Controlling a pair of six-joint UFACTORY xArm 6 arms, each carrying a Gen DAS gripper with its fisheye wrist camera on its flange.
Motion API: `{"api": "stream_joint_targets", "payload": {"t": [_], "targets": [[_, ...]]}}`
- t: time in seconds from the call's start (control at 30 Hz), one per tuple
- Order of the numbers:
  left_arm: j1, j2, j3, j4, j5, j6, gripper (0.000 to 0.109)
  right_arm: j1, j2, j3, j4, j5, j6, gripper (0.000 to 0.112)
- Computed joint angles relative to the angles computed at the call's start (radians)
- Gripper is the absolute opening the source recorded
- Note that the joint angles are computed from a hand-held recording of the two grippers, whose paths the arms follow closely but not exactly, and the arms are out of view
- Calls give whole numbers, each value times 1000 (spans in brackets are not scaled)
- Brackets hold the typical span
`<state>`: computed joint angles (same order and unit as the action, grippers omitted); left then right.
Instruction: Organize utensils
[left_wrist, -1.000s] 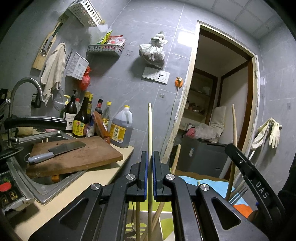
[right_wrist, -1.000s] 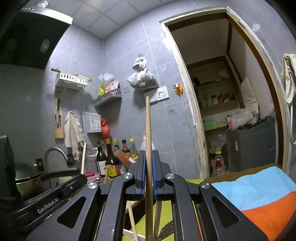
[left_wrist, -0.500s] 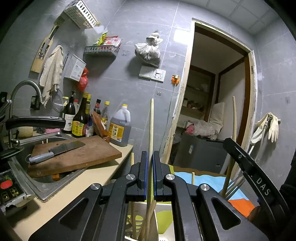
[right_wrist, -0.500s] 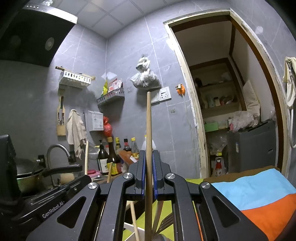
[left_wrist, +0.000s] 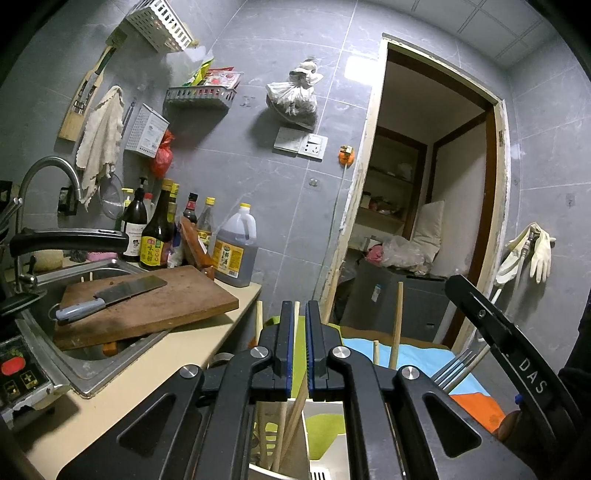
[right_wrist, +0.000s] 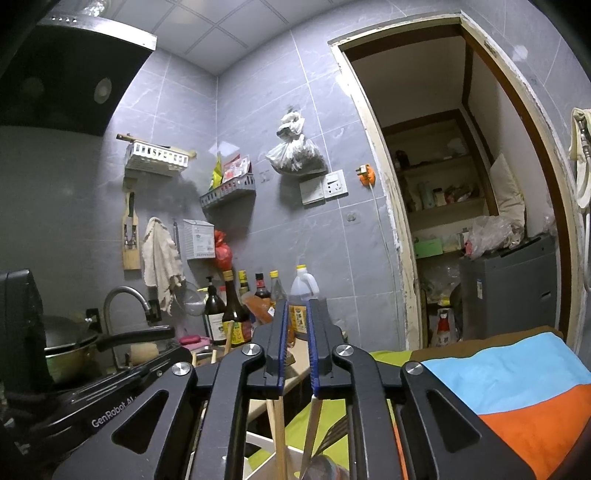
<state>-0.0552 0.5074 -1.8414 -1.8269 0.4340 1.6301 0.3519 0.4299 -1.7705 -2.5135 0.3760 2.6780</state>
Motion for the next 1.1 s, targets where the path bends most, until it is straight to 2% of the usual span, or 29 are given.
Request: {"api": "stream_joint_targets", "payload": {"t": [0.13,0.33,0.4,0.5,0.63,0.8,0.93,1.03,1.1], "targets": [[-1,-6,6,2,1,-1,6,1,-20,26,-4,10,2,19],[-4,-22,19,44,-7,-40,23,-1,-58,71,-3,20,-7,28],[-6,-35,32,47,-12,-40,28,-3,-74,89,-11,20,-1,38],[-10,-55,52,58,-24,-45,34,-7,-100,122,-20,25,5,48],[-17,-79,82,100,-35,-72,46,-14,-149,178,15,22,-40,51],[-17,-114,136,202,-10,-144,57,-29,-216,254,50,8,-68,71],[-17,-152,187,213,5,-137,71,-42,-281,335,109,9,-126,79],[-16,-182,223,192,18,-110,81,-53,-323,385,154,-8,-160,89],[-15,-203,248,182,31,-93,88,-63,-348,413,205,-28,-200,101]]}}
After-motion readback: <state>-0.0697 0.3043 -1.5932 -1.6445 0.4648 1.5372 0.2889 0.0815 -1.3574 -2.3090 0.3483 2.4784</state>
